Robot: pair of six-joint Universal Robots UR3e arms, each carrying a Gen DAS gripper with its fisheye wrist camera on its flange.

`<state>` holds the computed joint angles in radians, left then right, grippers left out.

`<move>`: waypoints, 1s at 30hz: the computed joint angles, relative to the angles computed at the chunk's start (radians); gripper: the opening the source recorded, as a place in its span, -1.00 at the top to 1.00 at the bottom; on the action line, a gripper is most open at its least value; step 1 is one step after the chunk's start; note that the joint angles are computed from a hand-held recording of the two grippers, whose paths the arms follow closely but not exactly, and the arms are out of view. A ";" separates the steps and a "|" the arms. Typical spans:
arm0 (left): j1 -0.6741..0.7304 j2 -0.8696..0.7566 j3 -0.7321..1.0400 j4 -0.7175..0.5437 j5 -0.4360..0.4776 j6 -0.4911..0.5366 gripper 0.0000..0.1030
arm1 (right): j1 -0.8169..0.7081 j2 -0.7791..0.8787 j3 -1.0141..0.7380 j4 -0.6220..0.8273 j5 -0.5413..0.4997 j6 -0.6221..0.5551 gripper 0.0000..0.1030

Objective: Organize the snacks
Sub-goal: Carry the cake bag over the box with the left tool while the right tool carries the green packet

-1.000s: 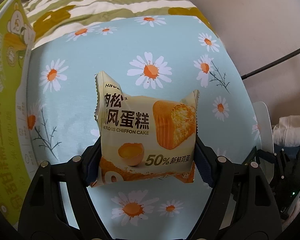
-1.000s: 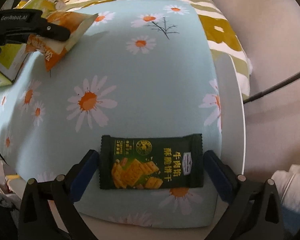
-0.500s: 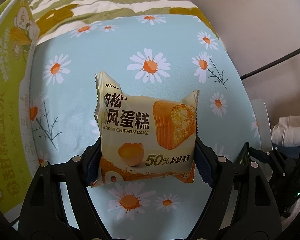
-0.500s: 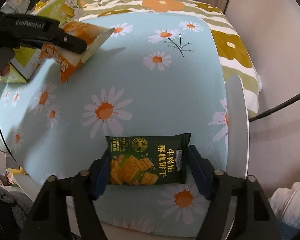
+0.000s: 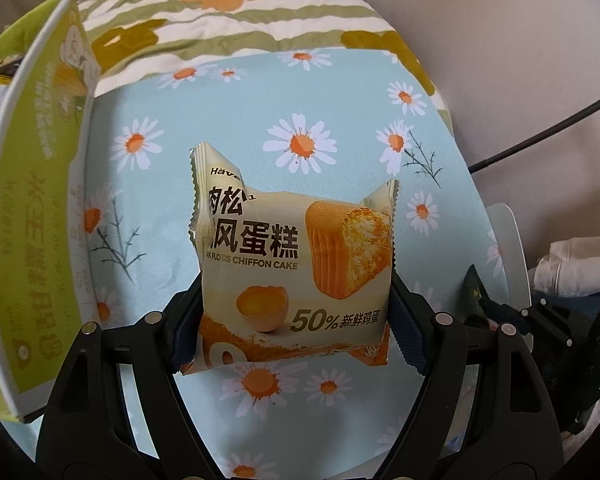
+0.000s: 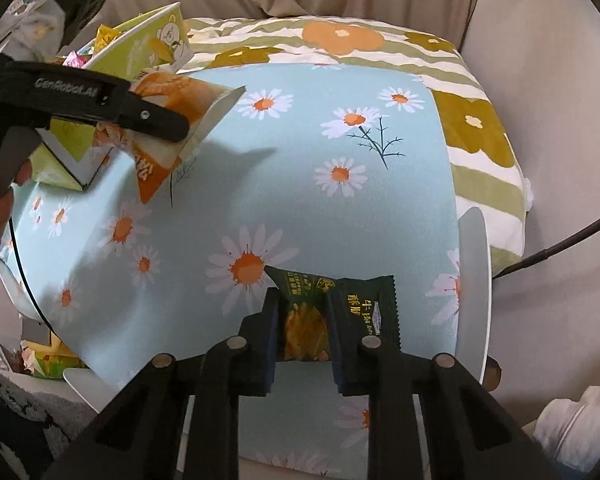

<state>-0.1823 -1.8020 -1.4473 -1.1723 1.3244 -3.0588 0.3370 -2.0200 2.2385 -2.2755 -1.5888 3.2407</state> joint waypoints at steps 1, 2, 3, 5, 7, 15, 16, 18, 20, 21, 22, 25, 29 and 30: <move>0.002 0.009 -0.003 -0.001 0.000 0.002 -0.50 | -0.001 -0.004 -0.001 -0.002 -0.008 -0.005 0.67; 0.006 0.019 -0.006 -0.005 0.000 0.004 -0.50 | -0.002 -0.006 -0.006 -0.002 -0.019 -0.012 0.70; 0.008 0.027 -0.009 -0.006 0.000 0.004 -0.50 | 0.006 -0.008 -0.015 0.002 -0.039 -0.011 0.72; 0.013 0.043 -0.011 -0.012 -0.002 0.006 -0.49 | 0.001 -0.019 -0.034 0.018 -0.061 -0.015 0.78; 0.018 0.061 -0.016 -0.019 -0.005 0.011 -0.49 | -0.007 -0.034 -0.059 0.045 -0.076 -0.012 0.80; 0.068 0.161 0.012 -0.086 -0.040 0.023 -0.50 | -0.056 -0.071 -0.178 0.085 -0.039 -0.032 0.82; 0.077 0.176 0.021 -0.096 -0.043 0.022 -0.50 | -0.052 -0.063 -0.206 0.088 -0.035 -0.035 0.82; 0.104 0.224 0.044 -0.126 -0.043 0.022 -0.50 | -0.029 -0.027 -0.274 0.080 -0.033 -0.041 0.82; 0.138 0.275 0.067 -0.160 -0.037 0.024 -0.50 | -0.012 0.025 -0.359 0.071 -0.021 -0.058 0.82; 0.151 0.289 0.082 -0.175 -0.034 0.023 -0.50 | -0.006 0.048 -0.396 0.058 -0.007 -0.065 0.82; 0.173 0.313 0.093 -0.195 -0.031 0.024 -0.50 | -0.006 0.077 -0.444 0.056 0.021 -0.073 0.82; 0.265 0.381 0.130 -0.259 -0.033 0.036 -0.50 | 0.021 0.175 -0.581 0.032 0.073 -0.090 0.82; 0.437 0.444 0.157 -0.331 -0.047 0.096 -0.50 | 0.091 0.361 -0.794 -0.009 0.123 -0.094 0.82; 0.487 0.452 0.160 -0.345 -0.059 0.119 -0.50 | 0.110 0.403 -0.840 -0.012 0.130 -0.091 0.82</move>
<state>0.3045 -1.3495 -1.2872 -1.5168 1.2656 -2.9399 0.4473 -1.6169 1.3987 -2.2876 -1.4591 3.1494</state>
